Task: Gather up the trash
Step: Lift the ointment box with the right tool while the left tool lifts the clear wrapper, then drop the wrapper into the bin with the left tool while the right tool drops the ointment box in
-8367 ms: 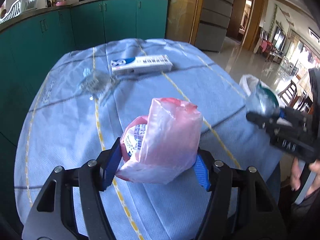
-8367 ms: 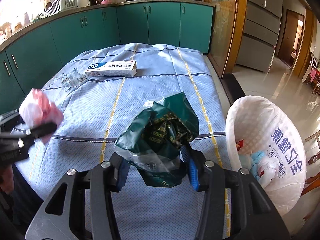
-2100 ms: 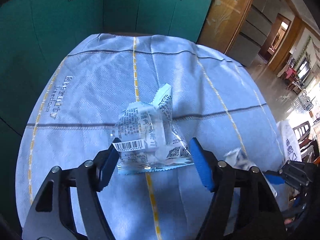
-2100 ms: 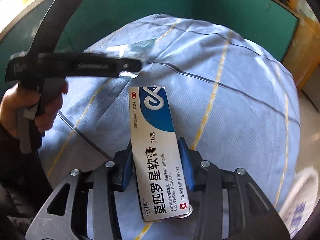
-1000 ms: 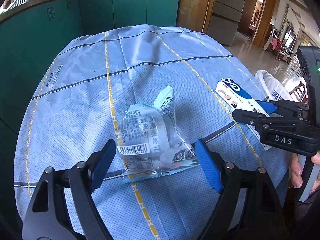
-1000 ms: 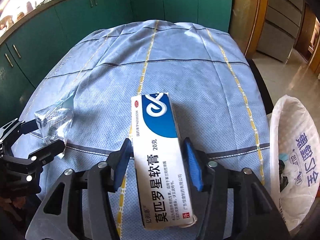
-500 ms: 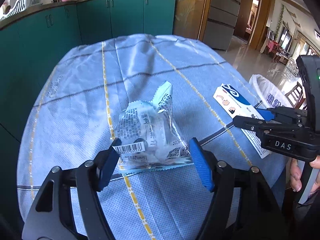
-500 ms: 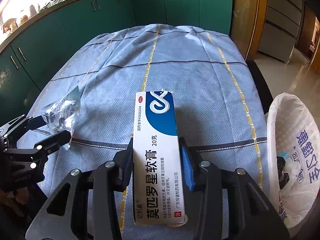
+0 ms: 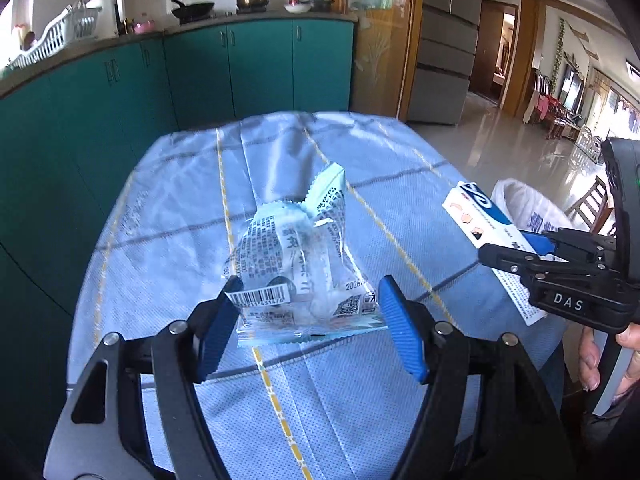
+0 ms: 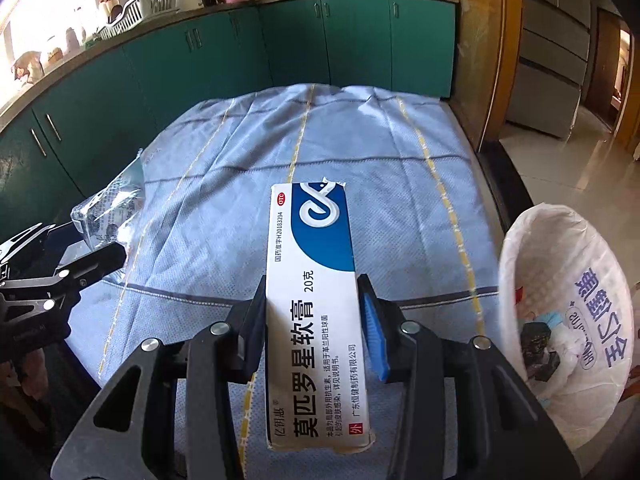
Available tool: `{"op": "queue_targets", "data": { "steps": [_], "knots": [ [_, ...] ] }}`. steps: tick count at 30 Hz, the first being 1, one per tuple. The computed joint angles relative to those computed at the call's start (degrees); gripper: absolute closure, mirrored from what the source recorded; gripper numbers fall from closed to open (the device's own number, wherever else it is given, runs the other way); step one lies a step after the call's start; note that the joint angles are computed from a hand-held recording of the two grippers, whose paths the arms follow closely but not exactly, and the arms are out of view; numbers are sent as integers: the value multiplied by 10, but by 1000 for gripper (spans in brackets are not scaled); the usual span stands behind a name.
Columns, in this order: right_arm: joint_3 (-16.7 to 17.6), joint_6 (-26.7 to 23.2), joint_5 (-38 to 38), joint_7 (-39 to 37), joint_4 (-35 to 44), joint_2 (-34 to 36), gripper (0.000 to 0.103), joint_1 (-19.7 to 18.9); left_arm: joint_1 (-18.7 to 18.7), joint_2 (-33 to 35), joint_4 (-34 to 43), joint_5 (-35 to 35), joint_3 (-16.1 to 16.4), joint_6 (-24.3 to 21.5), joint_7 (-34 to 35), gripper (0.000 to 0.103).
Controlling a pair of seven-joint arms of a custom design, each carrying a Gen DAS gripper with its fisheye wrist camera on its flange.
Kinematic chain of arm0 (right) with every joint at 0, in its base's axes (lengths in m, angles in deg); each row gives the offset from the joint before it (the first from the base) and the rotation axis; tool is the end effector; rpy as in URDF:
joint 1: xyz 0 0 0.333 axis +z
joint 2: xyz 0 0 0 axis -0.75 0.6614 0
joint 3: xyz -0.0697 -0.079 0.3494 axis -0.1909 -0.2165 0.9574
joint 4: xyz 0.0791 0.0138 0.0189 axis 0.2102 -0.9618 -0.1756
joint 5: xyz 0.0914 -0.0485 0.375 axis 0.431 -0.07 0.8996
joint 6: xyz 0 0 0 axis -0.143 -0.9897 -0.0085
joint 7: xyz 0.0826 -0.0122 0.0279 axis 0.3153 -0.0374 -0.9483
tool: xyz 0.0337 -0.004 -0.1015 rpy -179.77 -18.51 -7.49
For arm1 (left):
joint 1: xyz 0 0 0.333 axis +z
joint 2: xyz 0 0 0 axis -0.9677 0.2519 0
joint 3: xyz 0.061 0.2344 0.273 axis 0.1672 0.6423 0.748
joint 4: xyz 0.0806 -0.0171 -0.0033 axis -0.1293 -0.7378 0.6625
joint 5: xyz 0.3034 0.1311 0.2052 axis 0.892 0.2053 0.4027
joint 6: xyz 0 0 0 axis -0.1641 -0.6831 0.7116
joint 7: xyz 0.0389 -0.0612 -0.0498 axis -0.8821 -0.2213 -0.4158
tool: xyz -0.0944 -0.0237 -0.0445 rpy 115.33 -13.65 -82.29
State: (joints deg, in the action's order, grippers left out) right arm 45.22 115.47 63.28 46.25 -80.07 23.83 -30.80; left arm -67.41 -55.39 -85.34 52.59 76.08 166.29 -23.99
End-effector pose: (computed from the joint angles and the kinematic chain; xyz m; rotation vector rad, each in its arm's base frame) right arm 0.5681 0.2349 0.4921 -2.1570 1.1091 -0.2657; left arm 0.4722 -0.0721 0.5086 -1.9100 1.4962 -0.6609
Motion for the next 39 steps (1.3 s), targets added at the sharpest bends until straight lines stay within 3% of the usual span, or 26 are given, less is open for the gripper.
{"op": "queue_targets", "data": {
  "steps": [6,10,16,22,28,32,36,39],
  "knots": [
    [-8,37,68,-52,-11,-36,60,-17,12,-10,43,81,-32,-20,-66,33],
    [-25,68,103,-75,-26,-57,60,-25,-10,13,83,107,-34,-13,-69,33],
    [-52,100,96,-47,-41,-64,60,-47,-60,71,152,120,-29,-3,-49,33],
    [-74,116,24,42,-55,-62,60,-81,-121,148,224,87,-13,12,5,33],
    [-83,109,52,33,-61,-65,60,-105,-164,243,307,5,-9,43,102,33],
    [-89,131,2,84,-78,-66,60,-116,-193,320,381,-49,-15,25,160,33],
    [-92,137,7,90,-90,-71,60,-124,-206,390,442,-123,-33,-3,227,33],
    [-94,141,-6,108,-98,-72,60,-127,-221,419,470,-155,-28,-18,262,25]
  ]
}}
